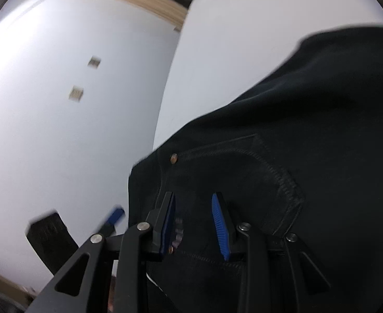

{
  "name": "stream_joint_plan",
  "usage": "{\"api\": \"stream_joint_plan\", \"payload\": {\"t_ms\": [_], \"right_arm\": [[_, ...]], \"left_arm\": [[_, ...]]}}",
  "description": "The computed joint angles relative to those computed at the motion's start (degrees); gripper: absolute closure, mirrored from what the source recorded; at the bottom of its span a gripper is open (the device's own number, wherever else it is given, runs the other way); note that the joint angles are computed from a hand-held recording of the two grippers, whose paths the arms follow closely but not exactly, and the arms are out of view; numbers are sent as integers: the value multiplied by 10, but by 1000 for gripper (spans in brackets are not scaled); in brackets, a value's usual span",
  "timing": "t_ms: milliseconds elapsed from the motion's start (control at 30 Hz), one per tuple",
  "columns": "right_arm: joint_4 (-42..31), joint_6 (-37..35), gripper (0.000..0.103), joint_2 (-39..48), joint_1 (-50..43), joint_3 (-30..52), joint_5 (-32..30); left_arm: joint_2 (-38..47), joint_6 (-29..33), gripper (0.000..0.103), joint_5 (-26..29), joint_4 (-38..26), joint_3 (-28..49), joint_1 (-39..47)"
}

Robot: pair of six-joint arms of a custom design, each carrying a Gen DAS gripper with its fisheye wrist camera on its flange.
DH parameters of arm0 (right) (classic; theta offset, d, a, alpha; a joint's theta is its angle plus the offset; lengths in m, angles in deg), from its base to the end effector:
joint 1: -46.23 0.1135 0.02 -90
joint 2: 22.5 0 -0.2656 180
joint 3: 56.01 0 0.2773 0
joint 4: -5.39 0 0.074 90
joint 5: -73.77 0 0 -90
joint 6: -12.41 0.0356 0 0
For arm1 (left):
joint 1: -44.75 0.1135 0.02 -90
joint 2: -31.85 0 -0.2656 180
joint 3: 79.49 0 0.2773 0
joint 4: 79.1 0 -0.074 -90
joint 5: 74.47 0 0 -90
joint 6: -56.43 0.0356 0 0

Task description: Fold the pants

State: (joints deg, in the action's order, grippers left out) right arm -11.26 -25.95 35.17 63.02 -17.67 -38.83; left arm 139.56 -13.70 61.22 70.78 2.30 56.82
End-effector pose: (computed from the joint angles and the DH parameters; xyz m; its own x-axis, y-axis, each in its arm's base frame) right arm 0.2125 0.0784 0.1834 -0.7916 0.5173 -0.3252 0.0908 0.6258 0.7746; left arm 0.4018 0.0599 0.1633 -0.6796 0.0975 -0.7271 0.5059 0.7800 -0.3683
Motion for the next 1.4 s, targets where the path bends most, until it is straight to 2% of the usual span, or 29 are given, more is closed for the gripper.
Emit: {"api": "stream_joint_plan", "payload": {"t_ms": [33, 100, 200, 267, 333, 400, 433, 500, 600, 667, 733, 767, 800, 833, 900, 1067, 1200, 1233, 1267, 1300, 1333, 1400], "right_arm": [[-17, -15, 50, 2, 7, 14, -1], [-34, -35, 35, 10, 23, 42, 7], [-106, -112, 34, 79, 64, 149, 54], [-156, -142, 34, 107, 123, 207, 89], [-197, -178, 34, 171, 153, 288, 107], [-249, -204, 34, 243, 185, 372, 160], [-282, -217, 34, 280, 205, 416, 205], [-329, -227, 34, 329, 227, 472, 251], [-376, -225, 34, 378, 248, 517, 287], [-413, -229, 39, 417, 262, 544, 329], [-422, -231, 63, 443, 261, 553, 340], [-410, -237, 67, 445, 259, 547, 352], [-397, -241, 79, 448, 253, 549, 353], [-393, -241, 87, 451, 243, 551, 354], [-387, -239, 91, 459, 213, 560, 326], [-369, -246, 93, 479, 191, 576, 314], [-359, -230, 91, 468, 187, 570, 317], [-349, -221, 85, 451, 184, 553, 304], [-336, -207, 84, 430, 180, 537, 275], [-315, -183, 77, 396, 174, 510, 237], [-274, -156, 71, 365, 179, 479, 209], [-215, -135, 68, 271, 171, 395, 169]], "left_arm": [[4, -20, 41, 8, 16, 3, 13], [18, -50, 41, 22, 26, 23, 48], [33, -61, 41, 45, 20, 42, 97], [38, -54, 41, 54, 9, 45, 118], [41, -42, 41, 66, -2, 47, 130], [42, -26, 41, 80, -15, 48, 139], [46, -16, 41, 87, -25, 53, 142], [54, 6, 41, 97, -56, 68, 148], [62, 22, 41, 109, -71, 68, 153], [69, 26, 41, 114, -78, 73, 158], [77, 32, 41, 121, -94, 85, 168], [81, 32, 41, 121, -97, 88, 171], [82, 32, 41, 122, -100, 90, 175], [85, 33, 41, 123, -103, 93, 178], [84, 36, 41, 126, -107, 92, 184], [78, 50, 41, 130, -121, 87, 184], [53, 88, 41, 139, -150, 69, 181], [47, 93, 41, 142, -153, 65, 179], [42, 93, 41, 144, -153, 60, 177], [35, 95, 41, 147, -156, 57, 175], [30, 96, 41, 149, -157, 54, 171], [15, 103, 41, 149, -158, 45, 157]]}}
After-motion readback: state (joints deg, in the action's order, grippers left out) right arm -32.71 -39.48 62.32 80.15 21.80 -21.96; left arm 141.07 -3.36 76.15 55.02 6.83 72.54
